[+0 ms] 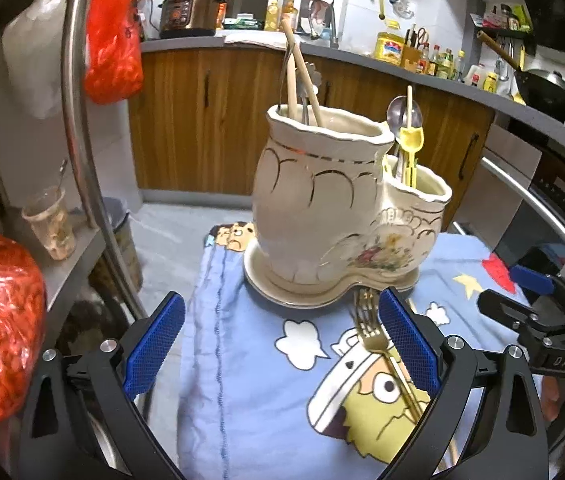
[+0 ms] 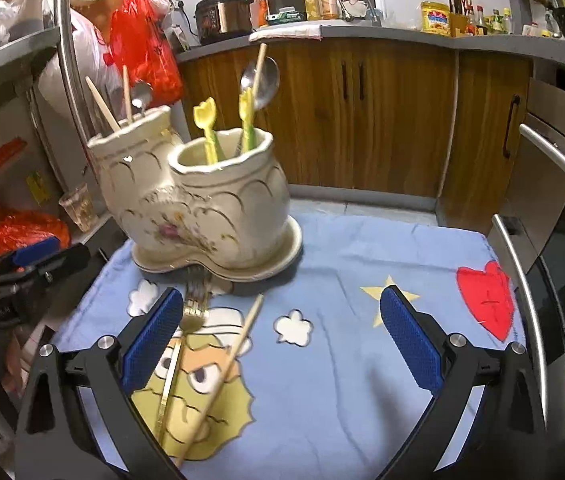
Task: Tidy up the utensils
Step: 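Move both open tools toward the gold fork and wooden chopstick on the cloth, then close the right tool on the wooden chopstick while the left tool approaches the gold fork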
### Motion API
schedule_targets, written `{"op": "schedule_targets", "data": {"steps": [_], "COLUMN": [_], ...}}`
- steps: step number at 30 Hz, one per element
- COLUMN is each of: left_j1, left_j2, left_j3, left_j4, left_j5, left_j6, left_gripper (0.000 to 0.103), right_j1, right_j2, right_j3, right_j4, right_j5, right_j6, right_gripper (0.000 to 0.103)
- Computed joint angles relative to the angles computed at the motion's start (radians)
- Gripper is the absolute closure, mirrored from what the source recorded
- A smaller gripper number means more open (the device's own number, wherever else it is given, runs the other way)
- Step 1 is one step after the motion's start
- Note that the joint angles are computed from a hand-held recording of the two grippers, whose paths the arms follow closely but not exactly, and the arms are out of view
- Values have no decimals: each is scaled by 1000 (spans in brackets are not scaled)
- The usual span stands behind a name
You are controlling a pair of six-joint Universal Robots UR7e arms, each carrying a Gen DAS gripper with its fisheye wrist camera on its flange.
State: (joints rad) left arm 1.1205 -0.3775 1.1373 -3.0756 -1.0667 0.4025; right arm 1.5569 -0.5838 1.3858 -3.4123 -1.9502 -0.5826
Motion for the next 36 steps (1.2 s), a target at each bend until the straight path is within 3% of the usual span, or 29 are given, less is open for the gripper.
{"op": "schedule_targets", "data": {"steps": [12, 23, 32, 36], "left_j1": [-1, 0, 6, 6], "left_j2": [11, 22, 15, 17], "left_j3": [-12, -40, -38, -42], "left_j4": [57, 183, 196, 208], "left_j5": [1, 32, 27, 35], "left_j6": [26, 48, 34, 34], "left_gripper": [6, 6, 6, 6], "right_j1": [-6, 1, 15, 14], "right_j2": [3, 3, 35, 61], "right_j3": [14, 2, -28, -59], "right_j4": [-13, 167, 260, 291], "right_j5": [-33, -52, -79, -86], "right_j6": [-83, -100, -102, -90], "right_gripper": [6, 8, 56, 64]}}
